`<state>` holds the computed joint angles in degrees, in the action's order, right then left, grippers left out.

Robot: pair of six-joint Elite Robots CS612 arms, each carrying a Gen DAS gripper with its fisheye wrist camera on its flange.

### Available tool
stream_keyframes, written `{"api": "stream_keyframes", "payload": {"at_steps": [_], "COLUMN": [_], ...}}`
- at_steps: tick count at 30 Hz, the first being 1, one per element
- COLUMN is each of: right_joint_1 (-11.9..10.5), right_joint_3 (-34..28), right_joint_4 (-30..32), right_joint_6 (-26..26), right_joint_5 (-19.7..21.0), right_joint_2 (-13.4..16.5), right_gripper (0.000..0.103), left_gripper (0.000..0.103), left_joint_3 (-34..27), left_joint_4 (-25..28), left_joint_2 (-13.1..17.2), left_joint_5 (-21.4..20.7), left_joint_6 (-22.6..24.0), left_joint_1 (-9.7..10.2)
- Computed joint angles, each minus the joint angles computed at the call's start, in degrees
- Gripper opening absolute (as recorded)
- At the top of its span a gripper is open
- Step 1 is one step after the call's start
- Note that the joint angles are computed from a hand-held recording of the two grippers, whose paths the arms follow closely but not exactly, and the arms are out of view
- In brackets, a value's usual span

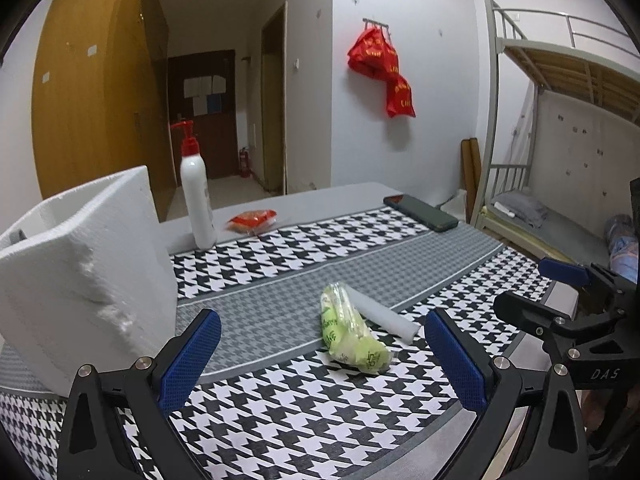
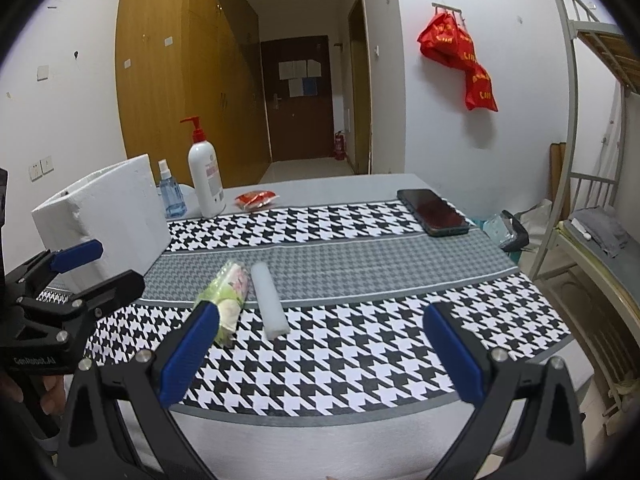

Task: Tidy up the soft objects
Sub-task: 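Move both grippers back toward the green packet and white foam roller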

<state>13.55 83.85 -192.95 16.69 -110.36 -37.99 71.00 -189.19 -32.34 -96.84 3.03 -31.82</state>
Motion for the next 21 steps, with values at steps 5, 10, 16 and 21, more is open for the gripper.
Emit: {"api": "stream_keyframes", "payload": {"at_steps": [5, 10, 16, 21], "right_joint_1": [-0.6, -1.3, -2.0, -2.3], "right_joint_3": [0.0, -0.3, -0.5, -1.2], "right_joint_4": [0.8, 1.9, 2.9, 3.6], "right_joint_6": [0.1, -0.2, -0.6, -1.1], "right_joint_5": [1.6, 3.6, 5.9, 7.1], "right_joint_2": [0.2, 0.4, 0.6, 0.8], "right_gripper": [0.103, 0.103, 0.103, 0.103], "left_gripper": [0.102, 0.102, 0.102, 0.102], "left_joint_3": [-0.5, -1.8, -3.8, -5.6], "left_joint_4": [2.7, 5.8, 10.4, 14.2], "left_joint_2": [0.1, 0.6, 1.5, 2.3], "left_joint_5": [0.8, 2.0, 0.9, -0.5], "left_joint_6": [0.0, -1.7, -2.8, -4.4], "left_joint_1": [-0.42, -0.79, -0.85, -0.73]}}
